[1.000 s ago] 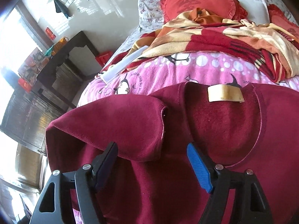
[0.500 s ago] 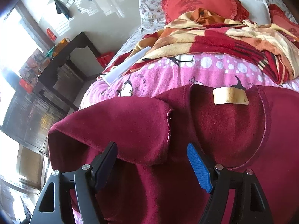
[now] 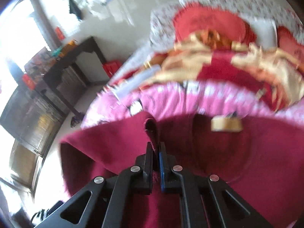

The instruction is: Fold small clothes

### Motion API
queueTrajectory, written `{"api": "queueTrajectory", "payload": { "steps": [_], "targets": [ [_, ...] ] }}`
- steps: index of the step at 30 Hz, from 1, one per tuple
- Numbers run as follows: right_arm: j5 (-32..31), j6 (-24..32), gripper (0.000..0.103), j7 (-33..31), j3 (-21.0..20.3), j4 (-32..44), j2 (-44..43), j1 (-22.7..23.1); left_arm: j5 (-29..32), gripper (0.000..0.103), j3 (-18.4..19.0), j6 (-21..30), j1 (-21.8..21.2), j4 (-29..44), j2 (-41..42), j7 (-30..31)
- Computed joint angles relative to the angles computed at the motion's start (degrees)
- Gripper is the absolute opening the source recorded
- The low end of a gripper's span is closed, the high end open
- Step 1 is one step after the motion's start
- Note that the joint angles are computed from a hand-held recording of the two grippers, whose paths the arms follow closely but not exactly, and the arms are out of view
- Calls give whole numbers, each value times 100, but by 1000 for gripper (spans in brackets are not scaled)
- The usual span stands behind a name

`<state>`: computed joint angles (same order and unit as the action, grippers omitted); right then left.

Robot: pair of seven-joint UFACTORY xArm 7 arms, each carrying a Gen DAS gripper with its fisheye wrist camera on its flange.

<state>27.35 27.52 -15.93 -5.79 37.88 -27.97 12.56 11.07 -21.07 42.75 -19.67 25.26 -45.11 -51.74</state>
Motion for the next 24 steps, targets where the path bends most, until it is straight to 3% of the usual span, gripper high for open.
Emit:
{"api": "queueTrajectory", "payload": {
  "steps": [4, 9, 13, 15, 19, 21, 23, 24],
  "targets": [
    [-269, 529, 5, -328, -283, -192, -1159, -237, -13, 102, -9, 72, -28, -19, -76, -21],
    [-1233, 1042, 5, -271, -407, -461, -2227, -1290, -43, 102, -64, 81, -61, -17, -91, -104],
    [-2020, 977, 5, -171, -462, -606, -2097, -2208, -73, 102, -103, 88, -114, 70, 6, -144],
    [-2495, 758, 5, -2, -279, -758, -1897, -2723, -45, 102, -161, 77, -129, 168, 81, -170],
    [-2731, 735, 5, 48, -384, -825, -1385, -2909, 163, 102, -348, 56, -69, 416, 337, -246],
    [-3086, 655, 5, 251, -124, -860, -1194, -3186, 218, 102, -364, 32, -95, 508, 476, -243],
    [-3315, 597, 14, 344, -5, -944, -1306, -3274, 296, 102, -389, 2, -101, 546, 560, -264],
    [-3292, 538, 36, 313, -34, -994, -1464, -3173, 331, 102, -401, 2, -107, 545, 591, -278]
  ]
}}
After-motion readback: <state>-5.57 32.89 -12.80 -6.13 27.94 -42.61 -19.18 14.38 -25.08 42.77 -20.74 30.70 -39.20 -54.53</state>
